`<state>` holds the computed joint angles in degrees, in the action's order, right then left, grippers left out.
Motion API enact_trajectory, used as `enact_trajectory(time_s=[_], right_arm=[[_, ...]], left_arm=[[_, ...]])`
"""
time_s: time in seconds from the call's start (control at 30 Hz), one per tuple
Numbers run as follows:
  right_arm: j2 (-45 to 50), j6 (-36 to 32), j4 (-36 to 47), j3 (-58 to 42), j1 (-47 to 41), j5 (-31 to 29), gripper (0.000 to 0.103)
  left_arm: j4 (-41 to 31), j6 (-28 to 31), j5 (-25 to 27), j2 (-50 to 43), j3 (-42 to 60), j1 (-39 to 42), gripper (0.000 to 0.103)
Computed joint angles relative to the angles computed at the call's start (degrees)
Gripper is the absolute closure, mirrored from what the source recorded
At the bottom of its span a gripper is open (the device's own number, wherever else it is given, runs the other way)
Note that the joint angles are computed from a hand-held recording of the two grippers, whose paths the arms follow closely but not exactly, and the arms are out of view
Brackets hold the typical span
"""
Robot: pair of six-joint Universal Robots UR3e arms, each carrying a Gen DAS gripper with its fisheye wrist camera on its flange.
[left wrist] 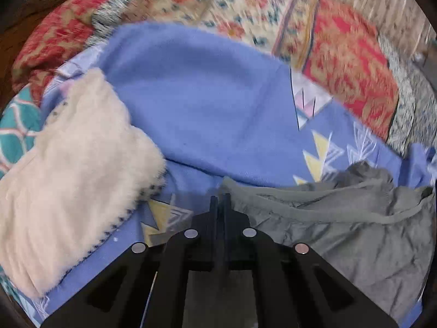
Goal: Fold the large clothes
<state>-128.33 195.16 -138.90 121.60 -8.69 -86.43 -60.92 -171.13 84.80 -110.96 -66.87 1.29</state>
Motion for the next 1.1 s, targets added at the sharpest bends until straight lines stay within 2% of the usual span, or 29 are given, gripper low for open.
enact_trajectory(time_s=[0.07, 0.13, 0.2, 0.27, 0.3, 0.37, 0.43, 0.47, 0.53, 0.57, 0.63, 0.73, 0.87, 0.9, 0.97, 1.0, 1.1], right_arm=[[-1.0, -0.8, -1.6, 1.4, 4.6, 3.4, 0.057], [4.8, -2.0, -5.6, 0.8, 13.4, -0.2, 0.057], [13.8, -3.0, -9.9, -0.4, 20.8, -5.5, 0.057], [19.6, -2.6, -11.8, -1.2, 21.6, -6.1, 0.057], [22.3, -2.4, -13.1, -0.7, 19.4, -3.1, 0.057], [25.8, -2.8, -15.4, 0.4, 16.7, -0.6, 0.057], [28.0, -2.4, -18.4, 2.5, 13.7, 2.5, 0.057], [28.3, -2.3, -19.9, 4.0, 11.6, 4.9, 0.057], [28.7, -1.3, -23.3, 7.4, 6.7, 11.4, 0.059], [29.4, -0.9, -25.1, 8.6, 5.2, 13.2, 0.06], [30.0, 0.6, -29.8, 12.2, 2.8, 16.3, 0.063], [31.1, 2.7, -33.6, 14.6, 1.9, 16.7, 0.066], [32.7, 2.6, -23.2, 6.5, 7.2, 9.2, 0.066], [31.9, 2.7, -18.3, 4.0, 8.1, 7.8, 0.066], [27.6, 2.7, -10.0, 1.3, 8.8, 6.6, 0.058], [24.4, 2.2, -7.8, 1.3, 8.8, 6.4, 0.049], [6.8, -0.8, -1.5, 5.8, 6.4, 6.5, 0.045]], left_arm=[[9.2, -2.0, -4.0, 9.9, -11.4, 2.9, 0.076], [15.3, -1.5, -12.3, 21.7, -23.0, 7.2, 0.076], [15.3, 2.0, -16.6, 28.5, -29.6, 8.3, 0.076], [13.1, 7.0, -18.9, 30.9, -34.3, 6.3, 0.076], [13.8, 8.6, -18.3, 30.6, -36.4, 4.3, 0.076], [19.7, 10.5, -13.3, 26.3, -39.9, -0.6, 0.076], [25.1, 9.8, -7.5, 20.3, -40.6, -4.0, 0.076], [25.4, 9.4, -7.7, 16.6, -39.8, -3.2, 0.076], [26.0, 8.8, -14.9, 13.7, -40.6, 1.0, 0.076], [26.6, 8.6, -16.5, 13.0, -40.8, 1.9, 0.076], [29.2, 8.5, -16.9, 11.1, -40.8, 1.5, 0.076], [33.9, 7.0, -14.8, 7.3, -40.4, -0.9, 0.076], [36.1, 8.3, -1.4, 3.1, -35.4, -8.7, 0.076], [34.5, 8.7, 0.8, 3.4, -34.3, -9.8, 0.077], [28.0, 8.5, 2.4, 6.3, -32.2, -10.7, 0.076], [26.1, 9.1, 0.4, 9.5, -33.2, -9.7, 0.076], [22.6, 13.5, -11.0, 23.7, -41.0, -2.4, 0.076]])
